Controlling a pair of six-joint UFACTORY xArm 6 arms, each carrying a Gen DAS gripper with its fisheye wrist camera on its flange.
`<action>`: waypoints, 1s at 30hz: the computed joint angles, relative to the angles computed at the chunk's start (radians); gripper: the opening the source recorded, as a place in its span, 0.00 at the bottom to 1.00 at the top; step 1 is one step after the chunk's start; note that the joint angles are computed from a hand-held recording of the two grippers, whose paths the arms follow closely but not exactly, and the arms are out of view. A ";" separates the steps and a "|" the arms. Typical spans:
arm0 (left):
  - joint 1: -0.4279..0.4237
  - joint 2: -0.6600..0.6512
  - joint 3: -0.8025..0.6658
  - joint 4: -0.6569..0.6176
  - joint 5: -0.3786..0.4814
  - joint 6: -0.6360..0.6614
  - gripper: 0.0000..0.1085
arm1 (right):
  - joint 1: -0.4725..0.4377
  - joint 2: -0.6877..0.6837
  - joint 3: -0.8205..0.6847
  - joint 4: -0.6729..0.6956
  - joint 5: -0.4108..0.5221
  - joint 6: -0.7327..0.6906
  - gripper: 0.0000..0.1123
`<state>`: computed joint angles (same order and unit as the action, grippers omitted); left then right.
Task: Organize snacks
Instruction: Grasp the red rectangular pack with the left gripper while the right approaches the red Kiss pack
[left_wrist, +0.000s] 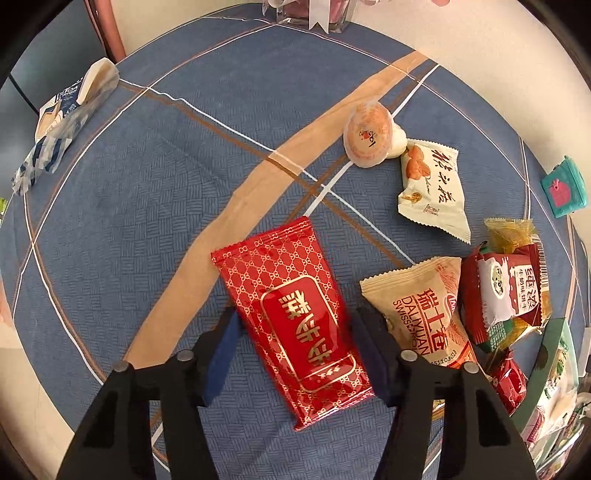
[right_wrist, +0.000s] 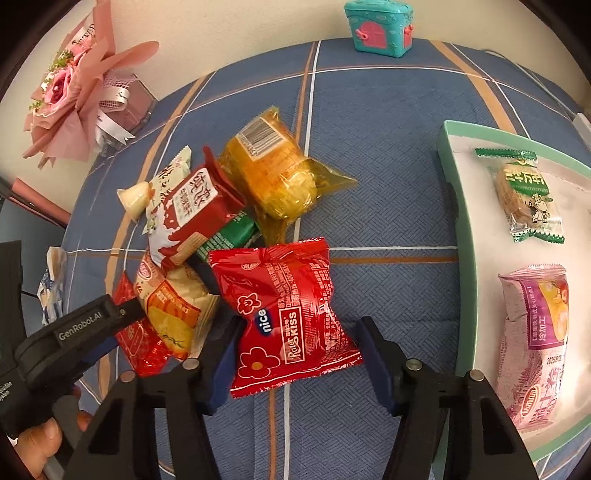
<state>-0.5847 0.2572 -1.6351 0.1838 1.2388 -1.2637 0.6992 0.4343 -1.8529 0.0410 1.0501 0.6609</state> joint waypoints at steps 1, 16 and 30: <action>-0.002 0.002 -0.006 0.001 0.004 -0.005 0.54 | -0.001 0.000 0.000 0.000 -0.002 0.002 0.56; -0.007 -0.051 0.005 0.045 0.027 -0.032 0.22 | -0.017 -0.054 0.051 0.016 -0.050 -0.027 0.55; -0.008 0.017 -0.054 -0.011 0.016 0.030 0.56 | -0.017 -0.055 0.049 0.021 -0.042 -0.030 0.55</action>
<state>-0.5923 0.2747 -1.6891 0.1729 1.2548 -1.2341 0.6823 0.3795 -1.8041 0.0617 1.0079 0.6305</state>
